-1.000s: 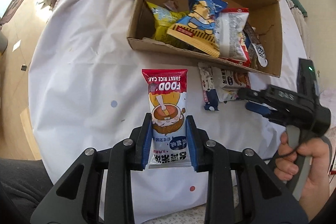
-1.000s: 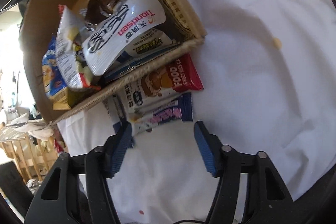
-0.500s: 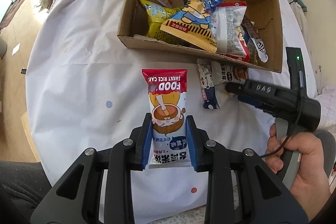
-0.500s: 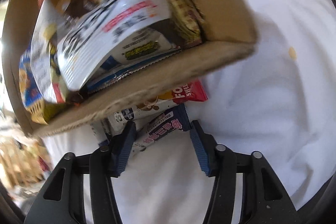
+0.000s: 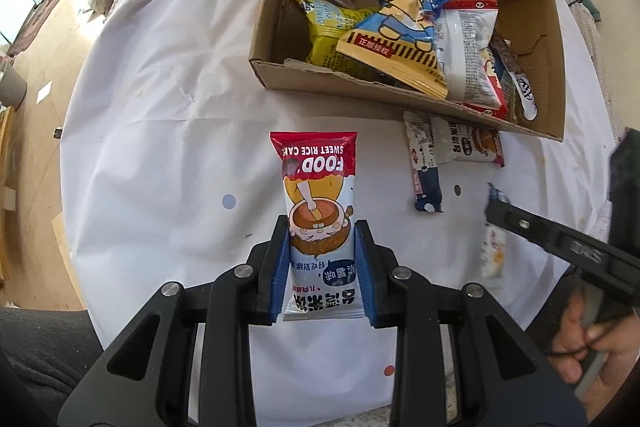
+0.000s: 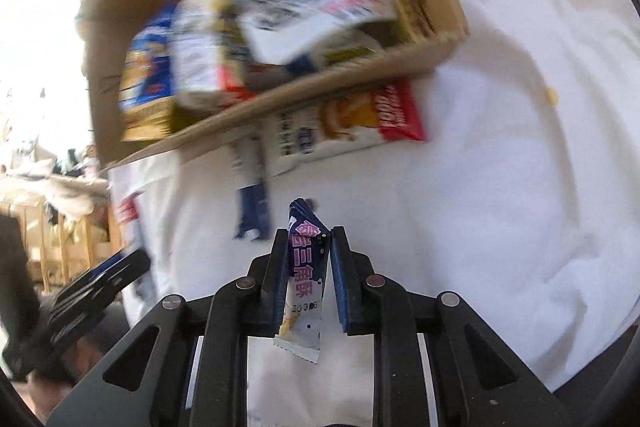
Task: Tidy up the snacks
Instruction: 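Grasp the pink-and-white wafer packet with the right gripper while the left holds the rice cake, then carry both held snacks over the cardboard box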
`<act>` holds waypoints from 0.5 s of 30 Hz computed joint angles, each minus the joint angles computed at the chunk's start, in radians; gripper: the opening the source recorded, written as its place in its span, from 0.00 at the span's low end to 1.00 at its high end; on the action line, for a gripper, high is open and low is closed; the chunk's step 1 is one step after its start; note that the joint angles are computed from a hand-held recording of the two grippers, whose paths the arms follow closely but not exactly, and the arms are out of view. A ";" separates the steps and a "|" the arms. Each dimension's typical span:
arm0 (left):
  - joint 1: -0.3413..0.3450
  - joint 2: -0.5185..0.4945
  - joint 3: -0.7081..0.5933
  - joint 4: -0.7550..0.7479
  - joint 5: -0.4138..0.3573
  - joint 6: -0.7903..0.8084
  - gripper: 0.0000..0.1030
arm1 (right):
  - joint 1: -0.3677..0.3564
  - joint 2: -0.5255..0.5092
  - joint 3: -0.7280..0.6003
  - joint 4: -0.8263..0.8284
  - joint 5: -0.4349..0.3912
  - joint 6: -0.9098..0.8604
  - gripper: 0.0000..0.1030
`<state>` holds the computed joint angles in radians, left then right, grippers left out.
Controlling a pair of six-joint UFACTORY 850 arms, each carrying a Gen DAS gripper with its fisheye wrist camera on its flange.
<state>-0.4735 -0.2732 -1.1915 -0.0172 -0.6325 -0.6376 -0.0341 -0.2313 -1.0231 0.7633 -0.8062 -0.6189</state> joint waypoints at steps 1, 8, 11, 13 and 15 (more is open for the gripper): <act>-0.001 -0.001 0.000 0.009 0.000 -0.007 0.26 | 0.000 0.010 0.006 0.015 -0.003 -0.016 0.20; -0.002 0.013 0.020 0.087 0.006 -0.085 0.26 | -0.004 0.057 0.022 0.074 -0.030 -0.087 0.21; 0.011 0.035 0.042 0.049 0.037 -0.077 0.26 | 0.031 0.052 0.014 0.108 0.000 -0.094 0.21; 0.007 0.056 0.053 0.096 0.052 -0.116 0.26 | 0.019 0.057 0.008 0.132 -0.014 -0.113 0.21; -0.001 0.064 0.046 0.160 0.055 -0.159 0.26 | 0.019 0.061 0.002 0.149 -0.009 -0.136 0.21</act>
